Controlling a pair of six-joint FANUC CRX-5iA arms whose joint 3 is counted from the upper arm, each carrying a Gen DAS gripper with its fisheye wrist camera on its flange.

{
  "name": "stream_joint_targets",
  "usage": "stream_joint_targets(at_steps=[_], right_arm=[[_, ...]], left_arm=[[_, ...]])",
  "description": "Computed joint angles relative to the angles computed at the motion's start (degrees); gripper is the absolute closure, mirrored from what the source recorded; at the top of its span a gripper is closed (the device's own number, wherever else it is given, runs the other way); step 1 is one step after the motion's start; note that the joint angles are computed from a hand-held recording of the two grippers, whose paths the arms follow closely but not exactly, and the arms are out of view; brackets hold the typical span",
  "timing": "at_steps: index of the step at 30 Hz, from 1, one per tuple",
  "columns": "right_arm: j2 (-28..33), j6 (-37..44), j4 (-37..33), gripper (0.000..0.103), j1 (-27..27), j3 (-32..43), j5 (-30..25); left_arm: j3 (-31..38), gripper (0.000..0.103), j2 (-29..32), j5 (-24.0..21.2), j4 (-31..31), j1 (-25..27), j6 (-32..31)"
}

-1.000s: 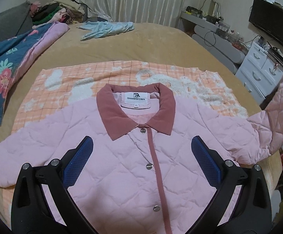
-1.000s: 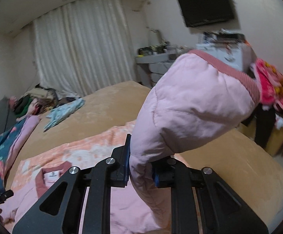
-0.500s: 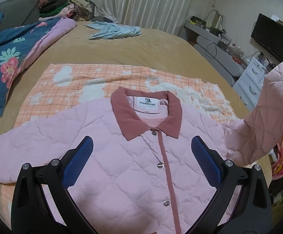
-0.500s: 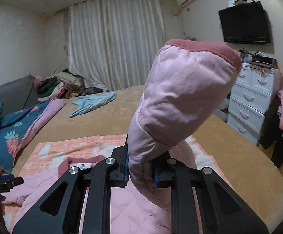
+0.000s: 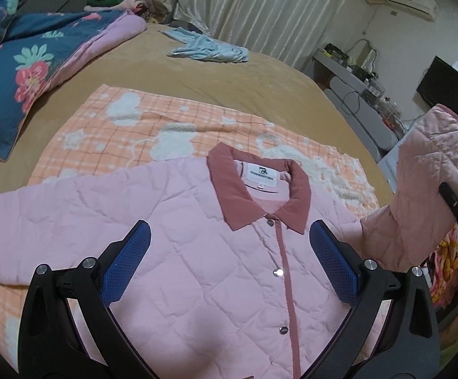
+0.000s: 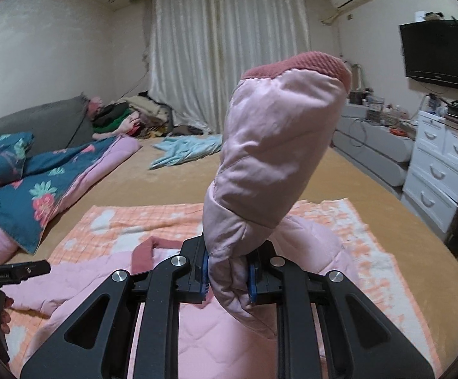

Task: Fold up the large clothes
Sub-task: 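Grasp the dark pink sleeve cuff with the right tool and lift it, then carry the sleeve across the jacket body with the right tool and release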

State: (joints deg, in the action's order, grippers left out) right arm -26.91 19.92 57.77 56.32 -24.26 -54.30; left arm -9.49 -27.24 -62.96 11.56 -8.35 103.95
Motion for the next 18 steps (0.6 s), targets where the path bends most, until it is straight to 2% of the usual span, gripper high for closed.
stream_joint_targets(at_steps=[6,11,18], right_arm=[[3.0,0.1,-1.4,0.086,1.9,-0.2,2.6],[7.0,0.0,-2.2,0.086,4.2,-0.4,5.3],[11.6,0.8,-6.6,0.086,6.6,-1.0,8.0]], left_arm=[[-4.3,0.008,-2.6,0.7,6.7,5.2,-4.3],[-9.4,0.008,-4.8,1.0,15.7,10.4,-9.2],[-16.2,0.008,-7.1,0.9,26.5,14.8,-14.5]])
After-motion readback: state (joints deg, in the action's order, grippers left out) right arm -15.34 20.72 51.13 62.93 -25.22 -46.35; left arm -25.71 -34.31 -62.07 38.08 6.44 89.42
